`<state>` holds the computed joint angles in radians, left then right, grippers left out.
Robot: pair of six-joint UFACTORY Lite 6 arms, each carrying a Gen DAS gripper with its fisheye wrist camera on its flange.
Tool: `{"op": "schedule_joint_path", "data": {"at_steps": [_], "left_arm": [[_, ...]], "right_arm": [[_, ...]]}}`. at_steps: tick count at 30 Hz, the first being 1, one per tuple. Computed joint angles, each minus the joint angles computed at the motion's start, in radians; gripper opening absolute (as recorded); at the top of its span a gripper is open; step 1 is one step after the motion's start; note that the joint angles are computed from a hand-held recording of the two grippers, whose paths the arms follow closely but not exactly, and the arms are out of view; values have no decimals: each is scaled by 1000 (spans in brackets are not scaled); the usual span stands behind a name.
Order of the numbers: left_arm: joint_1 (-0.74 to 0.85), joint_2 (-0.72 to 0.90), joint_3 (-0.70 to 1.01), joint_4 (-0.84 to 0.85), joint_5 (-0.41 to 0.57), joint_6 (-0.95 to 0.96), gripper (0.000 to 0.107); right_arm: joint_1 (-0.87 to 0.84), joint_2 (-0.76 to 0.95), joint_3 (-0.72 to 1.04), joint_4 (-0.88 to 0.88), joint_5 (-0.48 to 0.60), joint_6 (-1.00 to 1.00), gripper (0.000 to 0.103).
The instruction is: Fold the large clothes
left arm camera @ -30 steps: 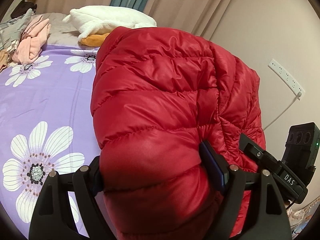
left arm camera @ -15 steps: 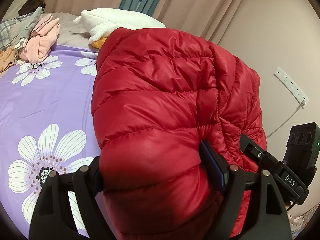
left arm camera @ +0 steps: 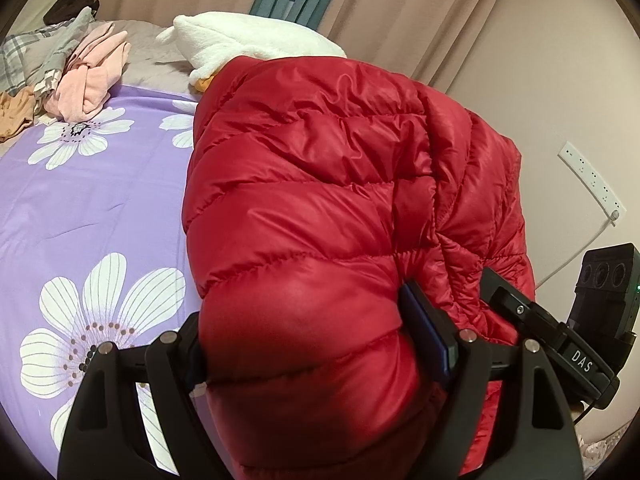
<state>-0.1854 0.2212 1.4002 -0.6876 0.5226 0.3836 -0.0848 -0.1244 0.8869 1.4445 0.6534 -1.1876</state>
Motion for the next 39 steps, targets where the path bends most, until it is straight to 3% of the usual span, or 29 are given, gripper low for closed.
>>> {"op": "schedule_joint_path", "data": {"at_steps": [39], "left_arm": [[3,128,107,67,13,-96,83]], "right_arm": [[52,150,145,-96,-15,116,45]]}}
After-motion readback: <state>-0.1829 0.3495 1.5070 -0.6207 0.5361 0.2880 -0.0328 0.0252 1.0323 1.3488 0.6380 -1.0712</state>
